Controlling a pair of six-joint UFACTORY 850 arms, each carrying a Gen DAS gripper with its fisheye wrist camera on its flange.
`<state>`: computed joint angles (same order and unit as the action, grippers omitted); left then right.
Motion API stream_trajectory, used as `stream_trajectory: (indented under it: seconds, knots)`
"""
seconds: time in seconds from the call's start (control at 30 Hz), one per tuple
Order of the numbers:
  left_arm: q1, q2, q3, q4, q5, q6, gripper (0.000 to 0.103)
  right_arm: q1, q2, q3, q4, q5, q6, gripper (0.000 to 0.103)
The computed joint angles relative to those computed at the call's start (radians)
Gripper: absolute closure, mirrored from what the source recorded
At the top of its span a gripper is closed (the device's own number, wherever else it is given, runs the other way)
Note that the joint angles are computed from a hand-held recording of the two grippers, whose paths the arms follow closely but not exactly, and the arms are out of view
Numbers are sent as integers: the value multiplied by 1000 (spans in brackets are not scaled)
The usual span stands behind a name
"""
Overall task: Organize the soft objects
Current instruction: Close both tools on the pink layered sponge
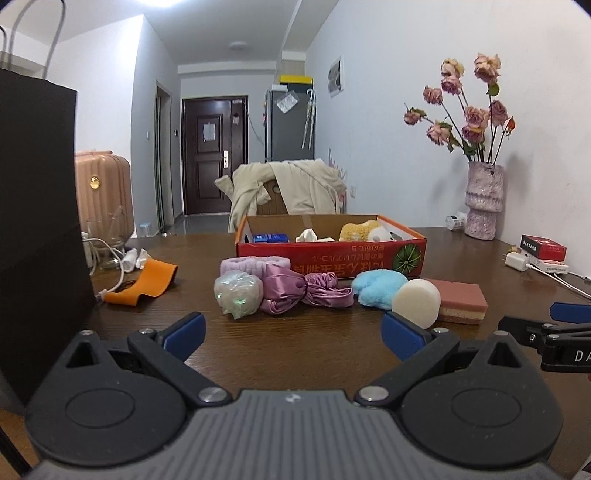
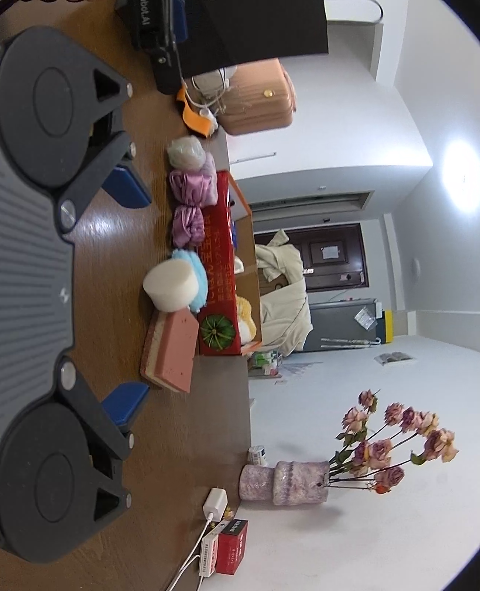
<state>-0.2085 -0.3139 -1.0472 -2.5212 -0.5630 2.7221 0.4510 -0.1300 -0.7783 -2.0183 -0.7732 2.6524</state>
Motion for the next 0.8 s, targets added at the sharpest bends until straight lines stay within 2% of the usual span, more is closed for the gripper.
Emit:
stream_trajectory:
  seconds: [0.33,0.4,0.43,0.5,0.6,0.63,0.7,0.77,0.8]
  knots:
    - [-76,-114,-181,110,88,-133,0,-144,-38,-69,-48,116,-27,3]
    - [-95,-145,-234,176,116,-212,1,-183,-52,-85,-86,155,-15,4]
    - [-104,-168,-275,259,131,-305,3,-203,-60,-95,-103,180,-8,6]
    - [-121,-211,-353,438,148,-500,18,-239,-76,-111,-155,227,32,12]
    - [-149,-282,-479,664,133,-737,34,-293,-107,-140,-235,285,121,18]
    - [-160,-312,-530,757,125,-832,37,-309,-118,-151,-252,308,145,22]
    - [-181,-371,-626,951,109,-1018,52,-348,-141,-171,-354,364,256,30]
    - [-198,-424,-709,1115,91,-1182,58,-383,-165,-195,-483,430,385,48]
    - [-205,-454,-755,1216,79,-1286,61,-396,-176,-205,-548,451,447,51]
